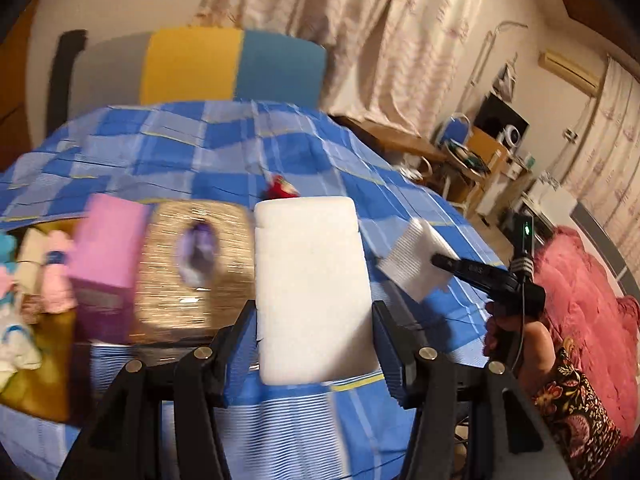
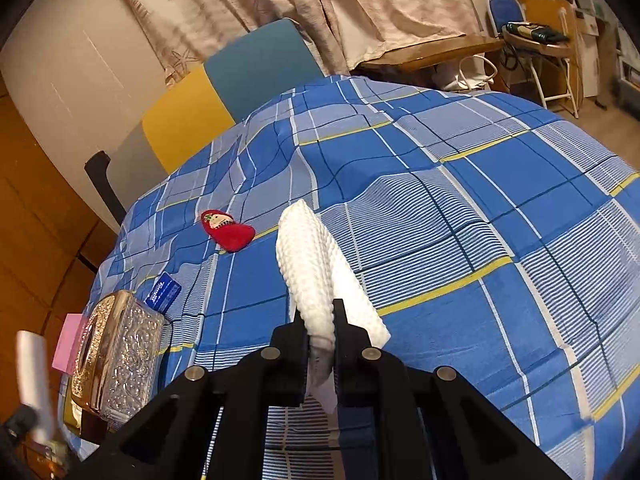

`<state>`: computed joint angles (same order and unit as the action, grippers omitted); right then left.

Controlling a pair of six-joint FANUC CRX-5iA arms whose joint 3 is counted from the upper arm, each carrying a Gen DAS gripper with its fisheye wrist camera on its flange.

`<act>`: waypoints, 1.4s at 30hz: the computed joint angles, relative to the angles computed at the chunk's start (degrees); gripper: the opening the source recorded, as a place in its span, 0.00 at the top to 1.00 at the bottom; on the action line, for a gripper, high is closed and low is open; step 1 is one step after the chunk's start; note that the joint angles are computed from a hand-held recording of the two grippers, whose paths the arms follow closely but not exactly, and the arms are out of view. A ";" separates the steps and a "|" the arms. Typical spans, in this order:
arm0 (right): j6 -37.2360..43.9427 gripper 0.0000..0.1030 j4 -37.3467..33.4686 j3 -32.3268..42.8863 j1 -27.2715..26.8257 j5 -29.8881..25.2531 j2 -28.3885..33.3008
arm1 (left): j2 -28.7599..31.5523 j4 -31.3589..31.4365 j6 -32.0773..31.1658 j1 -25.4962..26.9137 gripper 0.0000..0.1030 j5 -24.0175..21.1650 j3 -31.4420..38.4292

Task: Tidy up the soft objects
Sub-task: 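Carry the white sponge into the gold tray with the left tool while the right holds the cloth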

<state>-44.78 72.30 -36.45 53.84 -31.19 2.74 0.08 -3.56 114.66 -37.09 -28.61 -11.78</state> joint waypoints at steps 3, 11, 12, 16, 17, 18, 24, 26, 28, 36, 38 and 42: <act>-0.16 0.90 -0.60 -0.07 0.38 -0.42 -0.08 | -4.81 -2.54 3.93 2.63 0.46 -0.31 -3.52; 0.27 0.90 -1.49 0.19 1.21 -2.08 0.04 | -10.69 -2.21 2.85 13.17 0.46 -5.71 -10.00; -0.01 0.90 -1.36 0.19 1.30 -2.27 0.01 | -10.65 -2.42 2.73 14.27 0.46 -6.58 -10.33; -2.43 0.90 0.50 -0.36 1.49 -3.26 -0.67 | -9.59 1.61 -2.22 19.30 0.46 -7.64 -13.13; -3.29 0.90 1.43 -0.57 1.62 -3.79 -0.96 | -8.89 4.11 -4.95 20.59 0.46 -7.38 -14.05; -3.50 0.90 1.77 -0.61 1.86 -4.44 -1.11 | -8.41 6.28 -7.60 21.83 0.45 -7.19 -14.92; -2.79 0.90 1.39 0.04 4.69 -8.74 -1.45 | -4.03 5.98 -10.74 23.08 0.42 -8.42 -13.97; -3.82 0.90 1.21 -0.11 5.68 -9.45 -1.81 | -3.71 6.48 -11.86 23.29 0.37 -8.36 -14.39; -4.41 0.90 1.01 -0.13 6.53 -10.29 -2.02 | -3.66 5.40 -10.66 23.10 0.32 -8.62 -14.33; -3.85 0.90 -1.74 1.31 11.47 -15.36 -3.04 | -11.80 16.25 -17.09 27.20 0.31 -0.30 -25.17; -2.97 0.90 -2.07 2.45 12.42 -16.27 -3.07 | -15.02 12.47 -12.70 27.07 0.31 0.99 -26.30; 0.44 0.90 -0.22 6.46 14.01 -17.38 -2.15 | -20.12 0.64 -1.33 25.68 0.31 0.39 -26.08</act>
